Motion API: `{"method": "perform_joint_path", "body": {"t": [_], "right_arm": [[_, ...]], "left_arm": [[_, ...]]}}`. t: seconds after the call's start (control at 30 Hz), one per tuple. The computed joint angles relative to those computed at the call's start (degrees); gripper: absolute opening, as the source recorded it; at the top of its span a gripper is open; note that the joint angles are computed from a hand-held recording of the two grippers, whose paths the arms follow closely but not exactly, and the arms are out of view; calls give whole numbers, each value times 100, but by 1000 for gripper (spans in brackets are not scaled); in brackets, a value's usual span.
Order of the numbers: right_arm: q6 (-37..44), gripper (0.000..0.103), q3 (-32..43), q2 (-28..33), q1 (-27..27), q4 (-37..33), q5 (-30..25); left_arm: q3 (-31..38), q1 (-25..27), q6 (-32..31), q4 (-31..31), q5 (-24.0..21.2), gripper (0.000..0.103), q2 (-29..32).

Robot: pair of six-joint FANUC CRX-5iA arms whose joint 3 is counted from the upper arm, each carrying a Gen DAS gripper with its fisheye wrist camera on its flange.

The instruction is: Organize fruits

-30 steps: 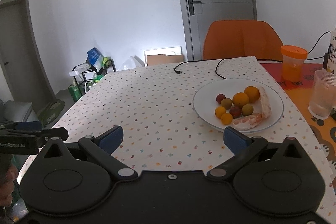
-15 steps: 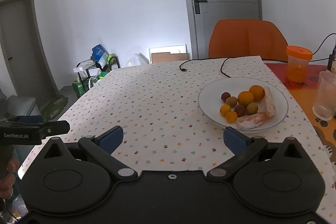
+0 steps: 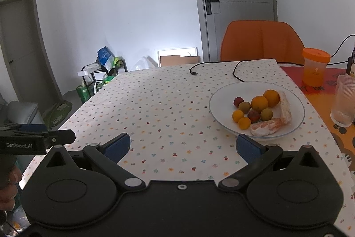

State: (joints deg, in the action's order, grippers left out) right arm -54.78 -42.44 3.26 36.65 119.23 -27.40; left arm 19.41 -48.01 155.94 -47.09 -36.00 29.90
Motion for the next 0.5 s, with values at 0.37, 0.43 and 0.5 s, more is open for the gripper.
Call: {"method": "perform_joint_path", "body": {"t": [0.37,0.43,0.5], "right_arm": [[-33,103,12,7,-27,76,60],[45,103,17,19,12,-12,28],[38,103,18,20,11,-3,38]], "left_arm": [[-33,22,9,29,26,103,-6],[-32,22,16,30,25,103,-3],[-30,28,-4,55,31,103,-1]]}}
